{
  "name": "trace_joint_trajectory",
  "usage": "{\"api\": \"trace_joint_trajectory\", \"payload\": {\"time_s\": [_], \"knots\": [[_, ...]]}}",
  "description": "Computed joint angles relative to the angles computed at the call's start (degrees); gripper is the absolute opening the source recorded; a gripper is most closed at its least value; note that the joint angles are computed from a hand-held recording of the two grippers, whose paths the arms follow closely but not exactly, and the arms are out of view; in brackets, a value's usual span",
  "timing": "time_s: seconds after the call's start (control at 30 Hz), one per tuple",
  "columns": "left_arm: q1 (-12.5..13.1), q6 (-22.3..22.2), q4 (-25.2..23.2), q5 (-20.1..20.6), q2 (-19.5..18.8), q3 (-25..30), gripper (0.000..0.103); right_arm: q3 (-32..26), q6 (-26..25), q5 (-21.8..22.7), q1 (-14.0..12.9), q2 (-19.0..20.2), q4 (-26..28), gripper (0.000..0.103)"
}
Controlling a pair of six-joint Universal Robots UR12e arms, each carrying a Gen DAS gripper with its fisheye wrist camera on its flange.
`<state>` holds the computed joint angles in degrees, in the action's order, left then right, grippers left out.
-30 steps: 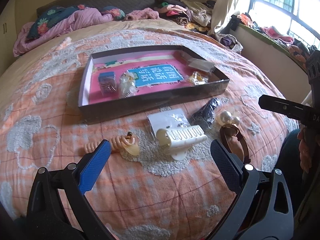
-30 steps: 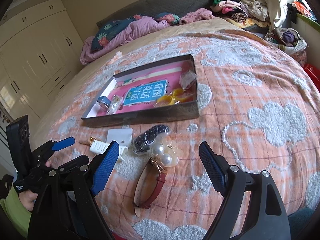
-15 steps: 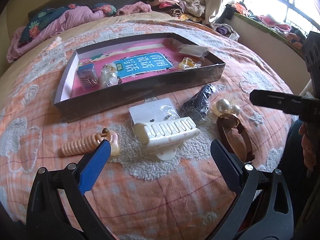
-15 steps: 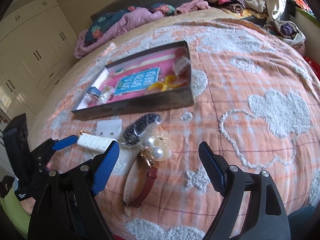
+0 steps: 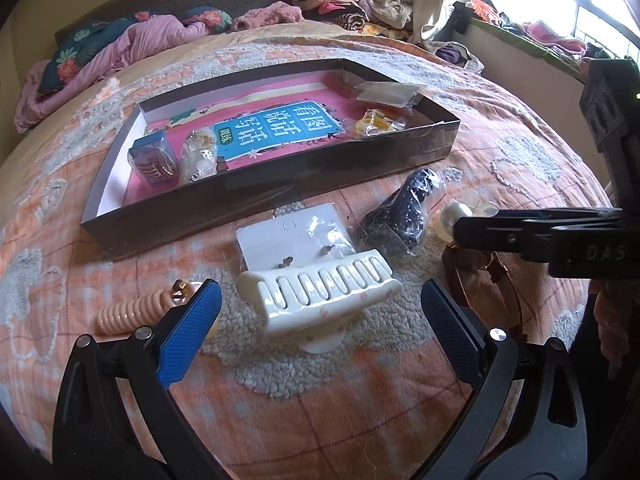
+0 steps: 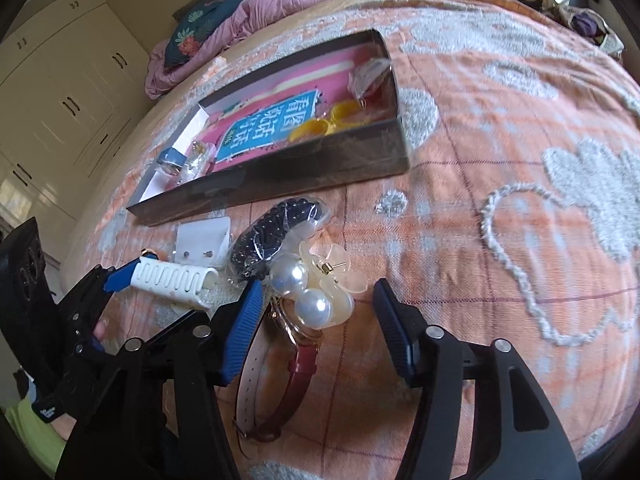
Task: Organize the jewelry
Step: 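Grasp and lift the white claw clip with the left tool while the right tool grasps the pearl earrings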
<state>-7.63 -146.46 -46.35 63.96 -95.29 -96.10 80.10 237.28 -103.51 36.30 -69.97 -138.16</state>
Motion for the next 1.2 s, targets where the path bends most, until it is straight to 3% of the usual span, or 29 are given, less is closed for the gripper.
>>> {"api": "trace_joint_trajectory", "payload": {"time_s": [0.03,0.23,0.3,0.4,0.9,1.2], "knots": [[-0.03,-0.17,0.02,-0.07,-0.1,0.09,0.093,0.12,0.23,0.15,-0.1,0.04,-0.4,0.049],[-0.32,-0.24,0.22,0.36,-0.43,0.2,0.092,0.02,0.11,-0.77,-0.07,0.29,-0.91,0.048],[-0.29,0.02,0.22,0.14,-0.45,0.18,0.076,-0.03,-0.13,-1.27,0.07,0.34,-1.12,0.048],[-0.06,0.46,-0.81,-0.8,-0.48,0.37,0.069,0.24,-0.06,-1.89,0.23,0.12,-1.52,0.048],[2.57,-0.26,0.02,-6.83,1.45,-0.27,0.068,0.07,-2.49,-7.7,1.85,-0.7,-3.0,0.048],[4.75,-4.51,0.85,-9.41,1.29,0.7,0.069,-1.84,-5.12,-8.96,2.46,0.15,-2.59,0.048]]}}
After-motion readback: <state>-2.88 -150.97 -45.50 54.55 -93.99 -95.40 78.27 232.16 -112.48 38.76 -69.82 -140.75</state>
